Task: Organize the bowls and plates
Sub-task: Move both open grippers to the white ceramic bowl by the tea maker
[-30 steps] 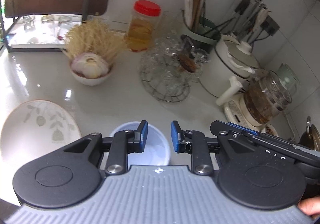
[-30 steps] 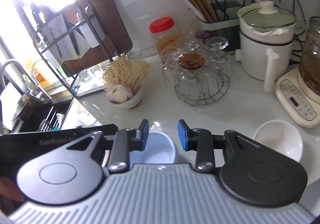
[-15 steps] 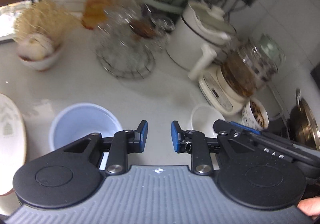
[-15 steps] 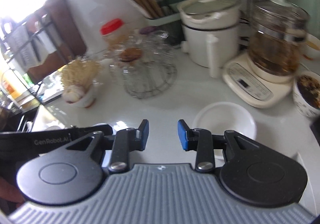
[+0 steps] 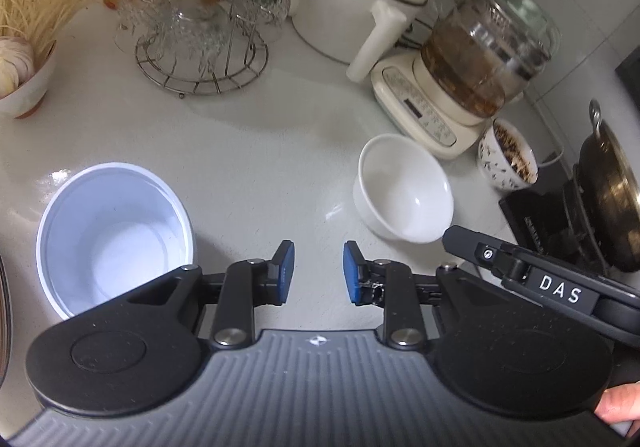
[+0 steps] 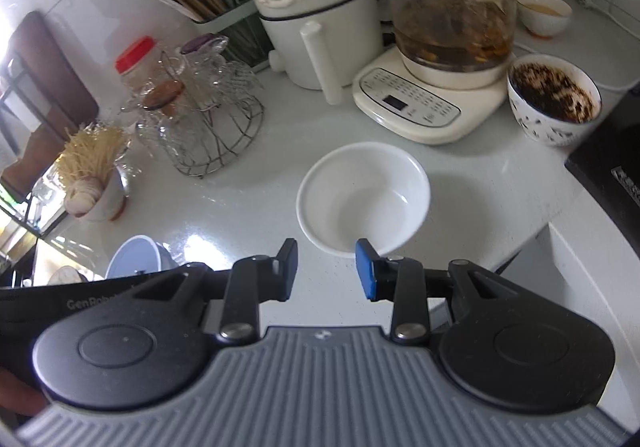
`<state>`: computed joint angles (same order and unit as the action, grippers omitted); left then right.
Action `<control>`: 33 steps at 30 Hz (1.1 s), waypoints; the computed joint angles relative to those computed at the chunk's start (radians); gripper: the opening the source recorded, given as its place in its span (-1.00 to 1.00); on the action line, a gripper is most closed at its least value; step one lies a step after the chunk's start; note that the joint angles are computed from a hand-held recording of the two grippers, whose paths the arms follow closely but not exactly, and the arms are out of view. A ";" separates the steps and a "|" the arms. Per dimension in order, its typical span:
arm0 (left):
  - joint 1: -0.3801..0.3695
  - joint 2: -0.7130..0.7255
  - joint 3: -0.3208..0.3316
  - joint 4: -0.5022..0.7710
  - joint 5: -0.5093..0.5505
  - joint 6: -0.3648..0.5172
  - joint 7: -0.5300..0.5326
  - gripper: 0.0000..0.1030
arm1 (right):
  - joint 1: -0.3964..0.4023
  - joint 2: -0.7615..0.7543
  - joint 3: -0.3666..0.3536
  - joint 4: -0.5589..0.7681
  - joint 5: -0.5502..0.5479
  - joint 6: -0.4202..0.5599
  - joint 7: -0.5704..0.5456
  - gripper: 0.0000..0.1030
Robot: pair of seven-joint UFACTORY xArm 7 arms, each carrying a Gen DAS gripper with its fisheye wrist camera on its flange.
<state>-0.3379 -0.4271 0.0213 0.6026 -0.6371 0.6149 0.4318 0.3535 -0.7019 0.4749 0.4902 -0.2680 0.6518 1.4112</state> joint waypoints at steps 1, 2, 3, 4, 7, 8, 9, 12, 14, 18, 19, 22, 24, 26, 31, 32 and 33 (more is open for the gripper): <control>0.002 0.006 0.000 0.004 0.008 0.006 0.001 -0.40 | -0.005 -0.002 0.005 -0.004 -0.001 -0.002 0.012 -0.30; 0.005 0.007 0.000 0.006 0.015 0.012 0.002 -0.40 | -0.009 -0.007 0.011 -0.009 -0.002 -0.003 0.026 -0.30; 0.008 0.005 0.002 0.006 0.020 0.017 0.009 -0.39 | -0.016 -0.008 0.019 -0.012 -0.006 -0.004 0.042 -0.30; 0.011 0.002 0.004 0.004 0.025 0.020 0.017 -0.34 | -0.024 -0.012 0.028 -0.015 -0.011 -0.004 0.060 -0.30; 0.013 0.001 0.005 -0.005 0.033 0.019 0.037 -0.22 | -0.041 -0.031 0.045 -0.032 -0.028 -0.002 0.112 -0.30; 0.009 0.002 0.010 -0.010 0.022 0.016 0.049 -0.21 | -0.044 -0.039 0.048 -0.042 -0.032 -0.003 0.127 -0.30; 0.005 0.007 0.013 -0.013 0.009 0.010 0.061 -0.18 | -0.050 -0.045 0.049 -0.052 -0.036 -0.005 0.143 -0.30; -0.012 0.034 0.011 -0.019 -0.032 -0.024 0.091 -0.15 | -0.057 -0.076 0.045 -0.102 -0.044 -0.024 0.185 -0.28; -0.021 0.061 0.003 -0.015 -0.055 -0.039 0.100 -0.15 | -0.056 -0.092 0.034 -0.138 -0.046 -0.039 0.197 -0.15; -0.041 0.113 -0.015 0.008 -0.108 -0.074 0.137 -0.15 | -0.059 -0.109 -0.013 -0.208 -0.044 -0.106 0.181 -0.14; -0.043 0.126 -0.022 0.017 -0.118 -0.083 0.138 -0.15 | -0.065 -0.114 -0.022 -0.224 -0.043 -0.129 0.178 -0.14; -0.049 0.171 -0.032 0.059 -0.160 -0.087 0.156 -0.15 | -0.101 -0.105 -0.035 -0.249 -0.055 -0.193 0.149 -0.14; -0.047 0.200 -0.050 0.085 -0.178 -0.104 0.162 -0.15 | -0.125 -0.080 -0.045 -0.251 -0.056 -0.230 0.126 -0.14; -0.041 0.231 -0.070 0.111 -0.176 -0.117 0.138 -0.15 | -0.144 -0.053 -0.070 -0.261 -0.049 -0.293 0.098 -0.14; -0.020 0.306 -0.101 0.175 -0.180 -0.107 0.070 -0.15 | -0.188 0.023 -0.109 -0.256 -0.024 -0.384 0.008 -0.14; -0.016 0.321 -0.105 0.188 -0.187 -0.101 0.064 -0.16 | -0.189 0.037 -0.121 -0.253 -0.015 -0.395 -0.016 -0.14; -0.010 0.335 -0.110 0.199 -0.192 -0.098 0.058 -0.16 | -0.190 0.051 -0.128 -0.249 -0.009 -0.403 -0.040 -0.14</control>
